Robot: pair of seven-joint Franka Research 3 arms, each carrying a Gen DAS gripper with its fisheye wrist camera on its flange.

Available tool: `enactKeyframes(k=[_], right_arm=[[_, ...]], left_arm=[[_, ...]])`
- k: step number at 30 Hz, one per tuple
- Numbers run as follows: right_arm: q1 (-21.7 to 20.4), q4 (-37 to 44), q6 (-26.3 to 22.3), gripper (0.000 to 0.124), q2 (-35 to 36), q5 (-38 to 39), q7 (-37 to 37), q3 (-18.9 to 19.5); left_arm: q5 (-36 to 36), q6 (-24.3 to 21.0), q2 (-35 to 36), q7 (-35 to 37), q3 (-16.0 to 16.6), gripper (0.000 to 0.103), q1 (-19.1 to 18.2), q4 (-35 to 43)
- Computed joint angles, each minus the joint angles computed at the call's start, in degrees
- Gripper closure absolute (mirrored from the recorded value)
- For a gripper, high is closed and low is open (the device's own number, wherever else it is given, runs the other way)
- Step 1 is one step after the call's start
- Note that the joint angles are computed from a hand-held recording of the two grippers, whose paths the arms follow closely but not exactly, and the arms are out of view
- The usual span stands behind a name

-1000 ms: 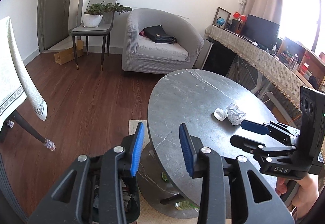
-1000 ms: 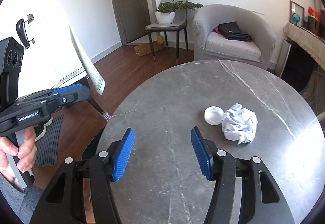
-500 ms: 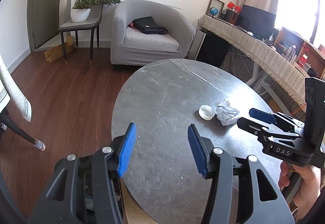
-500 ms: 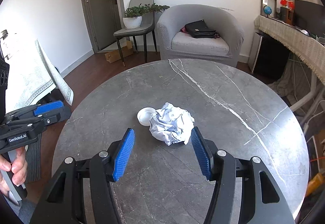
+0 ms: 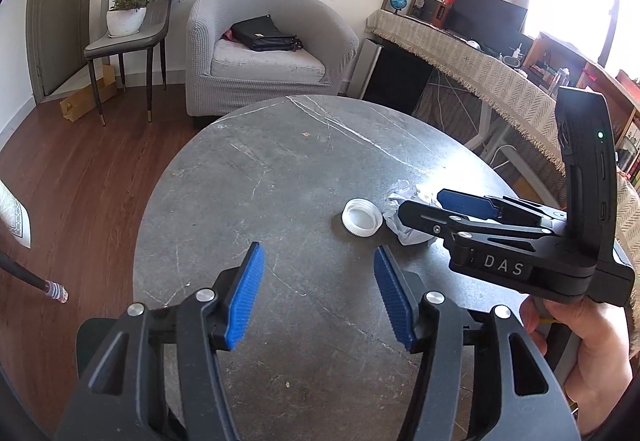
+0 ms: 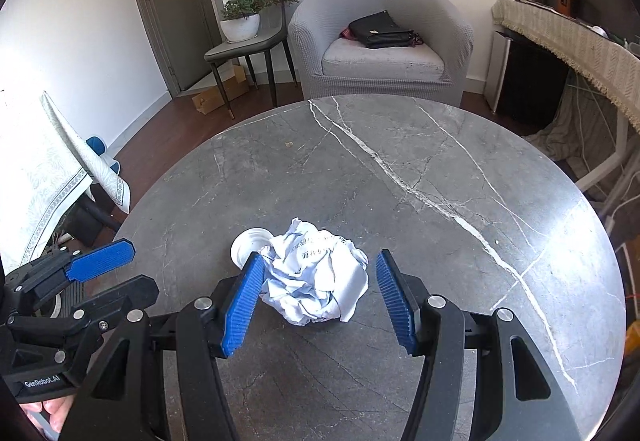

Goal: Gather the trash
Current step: 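Close the right tool on the crumpled white paper while the left tool grasps the white cap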

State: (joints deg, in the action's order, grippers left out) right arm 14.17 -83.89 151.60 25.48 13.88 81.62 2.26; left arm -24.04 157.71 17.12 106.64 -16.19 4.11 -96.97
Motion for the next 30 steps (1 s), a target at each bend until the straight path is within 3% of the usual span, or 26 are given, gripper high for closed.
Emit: enactKeyframes(k=[3,4,13,20,30], right_arm=[[0.3,3.4,-3.1,0.066,1.8,-1.3,0.9,-0.6],[-0.4,3.7,-3.4,0.071,2.0,-0.3,0.1,0.1],[-5.2,-4.0,1.3,0.075,-2.9,10.6,-7.5,3.3],[-7.3,-6.2,1.6,0.075,-4.9,16.9,-10.9,3.3],[-7.5,-10.2,1.5,0.075,-7.9,17.6,-14.2,2.2]], left_arm=[[-1.4,-1.1,1.0,0.7,-0.7,0.039,0.3,1.5],[-1.4,-1.2,1.3,0.6,-0.7,0.039,0.2,1.8],[4.3,-2.2,5.0,-4.3,0.2,0.039,-2.5,6.7],[18.9,-3.5,6.8,-15.7,5.0,0.044,-7.8,9.9],[29.9,-8.7,11.6,-23.3,6.1,0.053,-10.6,17.4]])
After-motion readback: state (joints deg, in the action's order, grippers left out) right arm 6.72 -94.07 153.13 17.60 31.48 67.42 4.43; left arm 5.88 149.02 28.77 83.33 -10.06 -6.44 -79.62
